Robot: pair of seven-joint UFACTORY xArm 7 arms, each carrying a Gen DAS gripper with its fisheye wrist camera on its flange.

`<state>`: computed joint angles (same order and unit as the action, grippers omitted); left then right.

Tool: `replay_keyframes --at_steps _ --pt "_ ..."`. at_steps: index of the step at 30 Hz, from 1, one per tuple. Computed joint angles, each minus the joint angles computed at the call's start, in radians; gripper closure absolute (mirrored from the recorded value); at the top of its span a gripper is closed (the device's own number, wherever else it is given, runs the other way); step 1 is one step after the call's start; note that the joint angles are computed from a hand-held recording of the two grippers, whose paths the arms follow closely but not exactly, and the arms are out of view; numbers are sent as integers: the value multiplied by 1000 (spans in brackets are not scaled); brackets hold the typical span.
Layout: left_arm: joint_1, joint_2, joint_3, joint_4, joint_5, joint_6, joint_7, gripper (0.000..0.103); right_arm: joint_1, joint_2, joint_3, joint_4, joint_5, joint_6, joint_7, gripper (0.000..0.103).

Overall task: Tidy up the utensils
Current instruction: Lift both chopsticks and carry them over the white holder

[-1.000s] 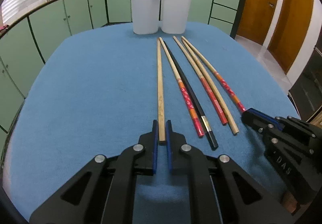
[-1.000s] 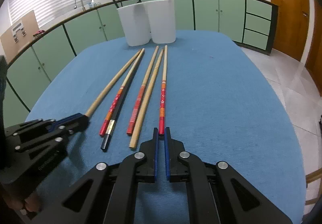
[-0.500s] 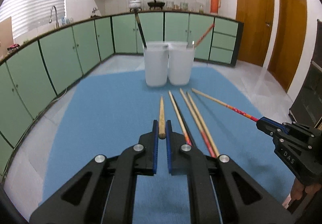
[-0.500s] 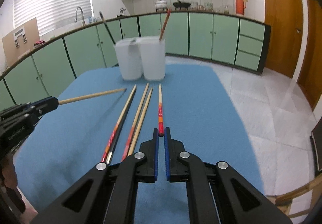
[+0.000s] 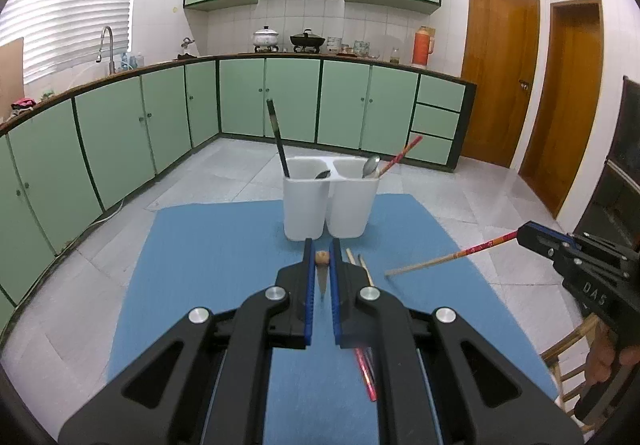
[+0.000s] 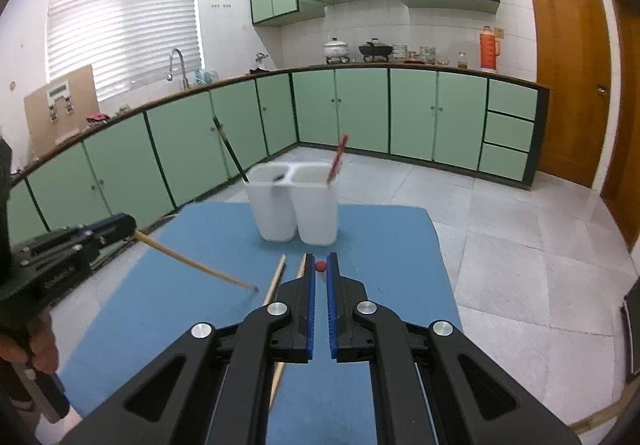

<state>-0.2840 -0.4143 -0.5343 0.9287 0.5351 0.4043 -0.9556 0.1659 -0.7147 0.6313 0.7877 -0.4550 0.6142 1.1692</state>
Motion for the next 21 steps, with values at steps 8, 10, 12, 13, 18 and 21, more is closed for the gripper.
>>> replay_keyframes --at_steps 8,10,12,13,18,21 --pt "-51 42 51 63 -59 28 85 97 13 62 -55 82 4 -2 -109 98" --pt "-59 39 57 62 -67 26 94 97 12 75 -58 97 -1 -7 -125 98" --pt "-57 36 55 67 -65 33 96 97 9 86 -59 109 -6 -11 -137 98" --pt "-57 34 55 68 -64 33 98 97 8 88 -58 114 -8 -11 -140 98" --pt "-59 21 64 71 -78 28 116 97 3 100 -60 127 -19 -21 -153 98" --pt "-51 14 64 72 -83 19 122 97 -4 106 -60 137 -28 -29 -160 98"
